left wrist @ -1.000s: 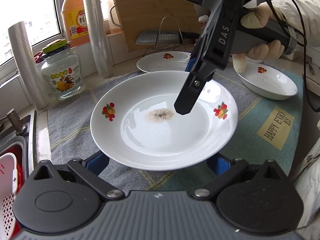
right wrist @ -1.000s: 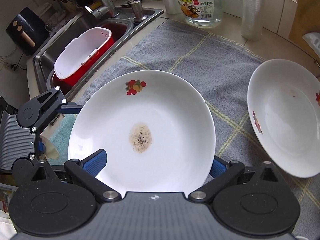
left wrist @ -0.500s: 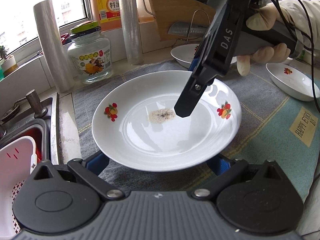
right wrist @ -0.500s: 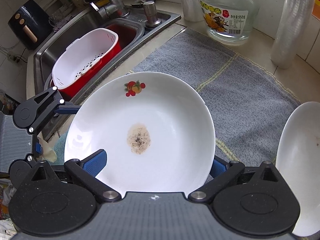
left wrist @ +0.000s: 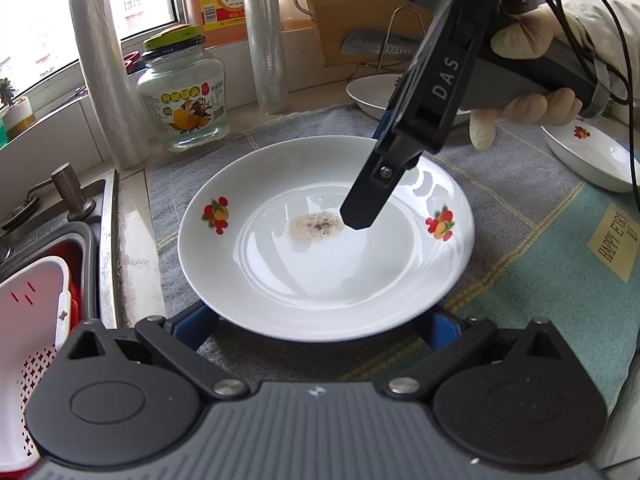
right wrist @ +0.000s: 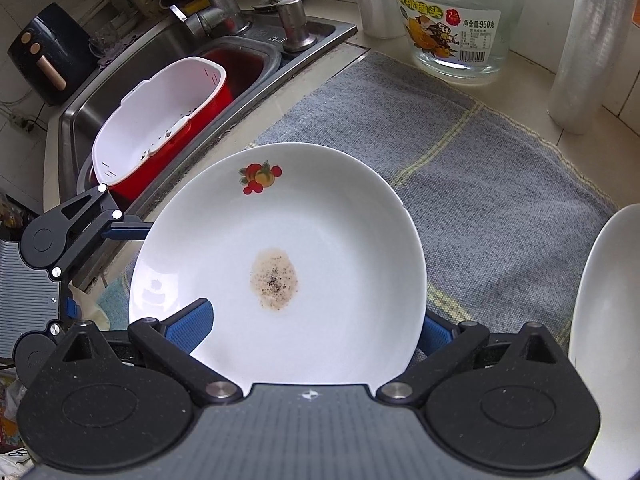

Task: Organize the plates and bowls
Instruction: 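Lift the stained plate with the right gripper and carry it toward the sink, then lower the stained plate onto the towel beside the sink and open the right gripper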

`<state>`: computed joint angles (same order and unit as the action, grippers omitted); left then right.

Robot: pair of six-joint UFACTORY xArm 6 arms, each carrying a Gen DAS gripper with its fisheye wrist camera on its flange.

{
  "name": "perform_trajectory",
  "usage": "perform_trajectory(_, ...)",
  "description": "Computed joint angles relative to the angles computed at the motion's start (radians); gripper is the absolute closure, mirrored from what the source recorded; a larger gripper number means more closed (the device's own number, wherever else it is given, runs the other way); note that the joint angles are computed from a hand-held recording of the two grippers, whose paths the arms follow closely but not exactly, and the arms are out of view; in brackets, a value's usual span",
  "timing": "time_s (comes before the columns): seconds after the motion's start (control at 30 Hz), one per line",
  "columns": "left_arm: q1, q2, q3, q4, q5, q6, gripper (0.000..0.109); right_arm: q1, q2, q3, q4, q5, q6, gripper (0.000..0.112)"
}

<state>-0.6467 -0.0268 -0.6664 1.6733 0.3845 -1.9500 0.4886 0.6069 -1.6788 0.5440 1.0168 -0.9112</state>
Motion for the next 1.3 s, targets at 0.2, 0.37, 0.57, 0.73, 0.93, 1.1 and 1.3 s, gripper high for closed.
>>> perform_trajectory(0.2, -0.044, -0.065, 0.041, -0.103, 0.057, 0.034, 0.006, 0.0, -0.095, 0.122, 0.016, -0.101, -0.053, 0.009)
perform_trajectory(0.37, -0.144, -0.138, 0.06, -0.221, 0.18, 0.045, 0.006, -0.015, -0.24, 0.291, 0.112, -0.21, -0.154, 0.009)
perform_trajectory(0.57, -0.293, -0.112, -0.02, -0.318, 0.39, 0.013, 0.006, -0.035, -0.455, 0.555, 0.282, -0.373, -0.231, 0.009)
perform_trajectory(0.73, -0.332, -0.04, -0.094, -0.285, 0.39, -0.109, 0.006, -0.042, -0.623, 0.771, 0.378, -0.567, -0.208, 0.009)
perform_trajectory(0.93, -0.312, 0.054, -0.179, -0.168, 0.247, -0.156, 0.006, -0.078, -0.763, 0.964, 0.331, -0.732, -0.068, 0.009)
perform_trajectory(1.1, -0.284, 0.153, -0.282, -0.068, 0.104, -0.131, 0.006, -0.147, -0.864, 1.095, 0.209, -0.828, 0.08, 0.009)
perform_trajectory(1.3, -0.27, 0.273, -0.422, -0.054, -0.004, -0.071, 0.006, -0.278, -0.899, 1.142, 0.149, -0.812, 0.152, 0.009)
